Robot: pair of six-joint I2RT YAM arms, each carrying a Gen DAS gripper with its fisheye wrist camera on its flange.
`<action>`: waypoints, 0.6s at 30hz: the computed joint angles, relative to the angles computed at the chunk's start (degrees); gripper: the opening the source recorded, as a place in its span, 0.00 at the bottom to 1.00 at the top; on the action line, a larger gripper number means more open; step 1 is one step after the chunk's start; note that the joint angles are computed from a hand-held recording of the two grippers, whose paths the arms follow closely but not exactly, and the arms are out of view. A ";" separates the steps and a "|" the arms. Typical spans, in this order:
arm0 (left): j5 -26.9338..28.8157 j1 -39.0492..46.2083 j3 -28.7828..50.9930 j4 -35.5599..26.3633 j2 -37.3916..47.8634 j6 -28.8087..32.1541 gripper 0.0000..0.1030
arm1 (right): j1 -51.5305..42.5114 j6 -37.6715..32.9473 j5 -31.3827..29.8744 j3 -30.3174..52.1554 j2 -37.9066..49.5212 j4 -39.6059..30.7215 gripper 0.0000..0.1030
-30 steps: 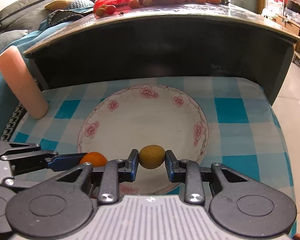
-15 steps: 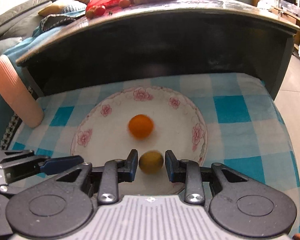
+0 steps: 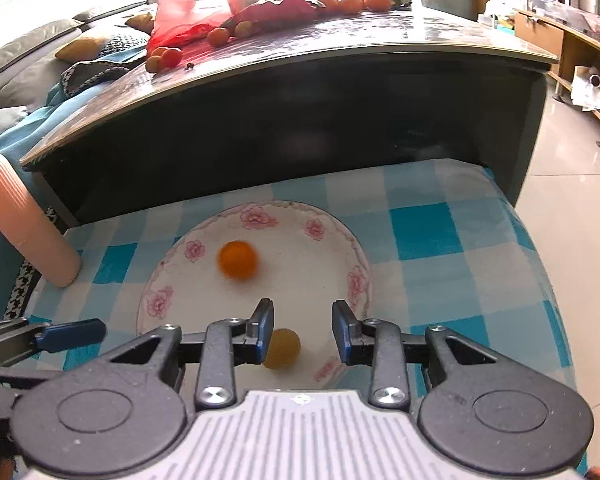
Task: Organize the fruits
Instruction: 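Open the left tool over the plate while the right tool releases the brown fruit there, then move both tools back toward the remaining fruit cluster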
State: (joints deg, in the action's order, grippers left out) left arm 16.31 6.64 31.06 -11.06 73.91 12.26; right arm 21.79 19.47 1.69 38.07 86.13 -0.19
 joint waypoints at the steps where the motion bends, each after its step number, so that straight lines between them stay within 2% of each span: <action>1: -0.01 0.09 -0.21 -0.19 -0.41 0.15 0.73 | 0.16 -0.02 0.22 -0.18 -0.57 -0.53 0.44; 18: 1.21 1.93 -3.88 -5.79 -9.27 2.33 0.79 | 5.36 3.13 3.18 -5.75 -11.68 -6.72 0.44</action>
State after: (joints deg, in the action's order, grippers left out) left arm 17.52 8.57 27.18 -16.85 64.64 14.58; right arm 27.15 22.60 4.87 32.32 74.45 -6.91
